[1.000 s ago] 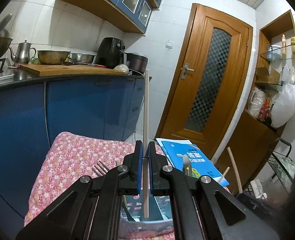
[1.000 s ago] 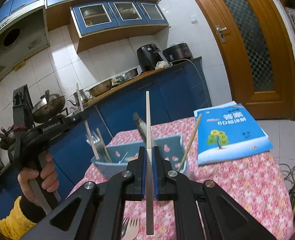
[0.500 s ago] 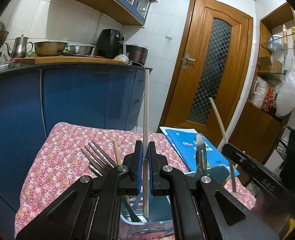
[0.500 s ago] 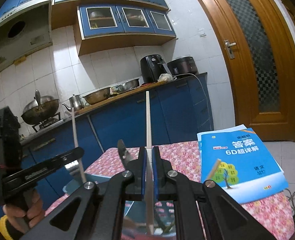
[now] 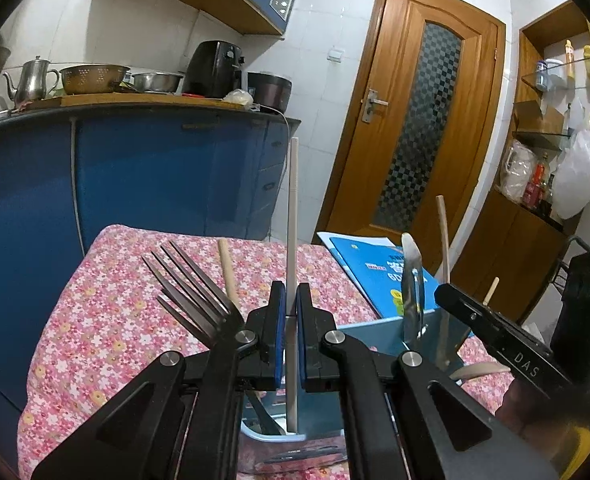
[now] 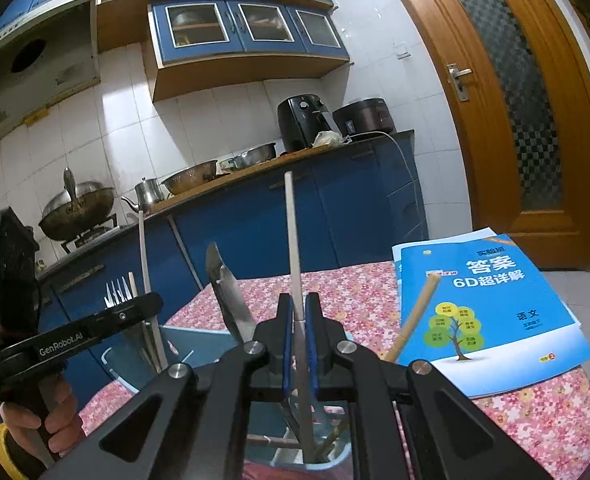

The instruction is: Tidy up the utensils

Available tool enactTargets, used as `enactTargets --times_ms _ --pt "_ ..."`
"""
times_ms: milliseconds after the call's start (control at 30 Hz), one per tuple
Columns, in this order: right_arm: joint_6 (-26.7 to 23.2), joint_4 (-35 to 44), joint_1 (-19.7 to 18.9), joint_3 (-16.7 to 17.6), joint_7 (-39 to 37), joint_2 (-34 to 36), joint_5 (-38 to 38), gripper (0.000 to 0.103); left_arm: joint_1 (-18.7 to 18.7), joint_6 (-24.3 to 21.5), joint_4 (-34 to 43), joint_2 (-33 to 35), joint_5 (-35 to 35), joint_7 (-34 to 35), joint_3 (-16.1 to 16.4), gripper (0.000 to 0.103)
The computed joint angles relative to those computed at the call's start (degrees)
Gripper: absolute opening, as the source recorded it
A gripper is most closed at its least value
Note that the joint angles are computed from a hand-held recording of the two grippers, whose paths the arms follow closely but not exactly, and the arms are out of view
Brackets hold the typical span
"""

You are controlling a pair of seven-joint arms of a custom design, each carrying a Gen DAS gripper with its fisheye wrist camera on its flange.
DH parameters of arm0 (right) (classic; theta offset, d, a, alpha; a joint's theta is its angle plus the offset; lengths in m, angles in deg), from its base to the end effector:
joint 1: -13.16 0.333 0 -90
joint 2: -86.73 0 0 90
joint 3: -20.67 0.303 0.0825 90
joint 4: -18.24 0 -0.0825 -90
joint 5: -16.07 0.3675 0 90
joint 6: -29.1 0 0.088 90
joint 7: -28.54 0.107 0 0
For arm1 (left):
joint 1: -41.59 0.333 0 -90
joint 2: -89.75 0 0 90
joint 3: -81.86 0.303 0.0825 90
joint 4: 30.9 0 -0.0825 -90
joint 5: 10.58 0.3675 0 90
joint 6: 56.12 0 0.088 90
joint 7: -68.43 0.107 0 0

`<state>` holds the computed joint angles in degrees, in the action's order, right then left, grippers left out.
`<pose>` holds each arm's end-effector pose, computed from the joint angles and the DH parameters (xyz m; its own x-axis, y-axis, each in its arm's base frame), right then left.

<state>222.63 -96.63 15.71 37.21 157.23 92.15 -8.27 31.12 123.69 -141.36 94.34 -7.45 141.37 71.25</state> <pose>0.5465 0.2301 0.5611 0.3206 -0.8985 -0.2998 -0.3918 0.1624 -0.9056 0.5673 -0.2195 0.5823 -0.2517 -0.9396 0.2321 -0.4762 -0.0885 -0.8749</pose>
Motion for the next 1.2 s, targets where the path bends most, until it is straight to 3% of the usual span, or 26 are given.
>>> enactTargets --times_ms 133,200,233,300,367,433,500,633,700,833,900,967,1000,1200 --pt "-0.9 -0.3 -1.6 1.6 0.8 -0.6 -0.9 0.009 -0.2 -1.2 0.0 -0.2 0.0 0.0 -0.1 0.004" --pt "-1.3 -0.5 -0.8 1.0 -0.1 -0.9 0.2 0.009 -0.2 -2.4 0.2 -0.4 -0.2 0.2 -0.3 0.013" --pt "-1.5 -0.6 -2.9 3.1 0.5 -1.0 -0.2 0.011 -0.1 -2.6 0.1 -0.5 -0.6 0.3 -0.4 0.021" --pt "-1.5 -0.5 -10.2 9.9 4.1 -1.2 -3.7 0.019 0.0 -2.6 -0.3 -0.9 -1.6 1.0 -0.7 0.023" --pt "-1.3 -0.9 -13.4 12.6 7.4 -1.7 -6.4 0.031 -0.5 -3.1 -0.6 -1.5 0.4 -0.7 -0.1 0.024" --pt "-1.0 -1.5 -10.5 9.5 7.3 -2.6 -5.9 0.035 -0.6 -3.3 -0.9 -2.0 1.9 -2.1 0.1 0.029" --pt "-0.4 -3.1 -4.6 4.7 1.3 -4.0 0.8 0.037 -0.5 -3.3 -1.7 -2.9 2.7 -2.8 0.1 0.034" --pt "0.8 -4.8 -1.4 1.9 -0.2 -6.2 3.6 0.046 -0.1 -3.7 -3.3 -5.0 5.6 -5.4 -0.1 0.038" --pt "0.7 -5.7 -0.7 1.9 -3.2 -7.4 7.3 0.049 0.3 -4.1 -4.3 -6.3 6.2 -6.3 -0.4 0.04" --pt "-0.3 -8.0 -3.6 6.9 -10.8 -10.7 17.1 0.052 1.0 -4.4 -7.0 -9.4 6.1 -6.8 -1.0 0.042" --pt "-0.8 -9.0 -2.8 6.4 -11.8 -12.2 18.9 0.054 0.8 -4.8 -8.0 -10.7 4.9 -5.5 -0.9 0.043" --pt "-1.1 -10.3 1.3 2.7 -12.0 -13.7 19.4 0.055 0.5 -5.0 -9.3 -12.2 3.3 -4.0 -0.7 0.043" --pt "-1.4 -10.6 1.9 2.3 -12.5 -14.3 20.1 0.055 0.6 -5.3 -9.3 -12.6 3.1 -3.9 -0.9 0.043" --pt "-4.7 -13.6 0.6 4.8 -14.3 -18.9 22.6 0.056 0.2 -6.3 -12.9 -17.0 0.3 -1.8 -1.0 0.047"
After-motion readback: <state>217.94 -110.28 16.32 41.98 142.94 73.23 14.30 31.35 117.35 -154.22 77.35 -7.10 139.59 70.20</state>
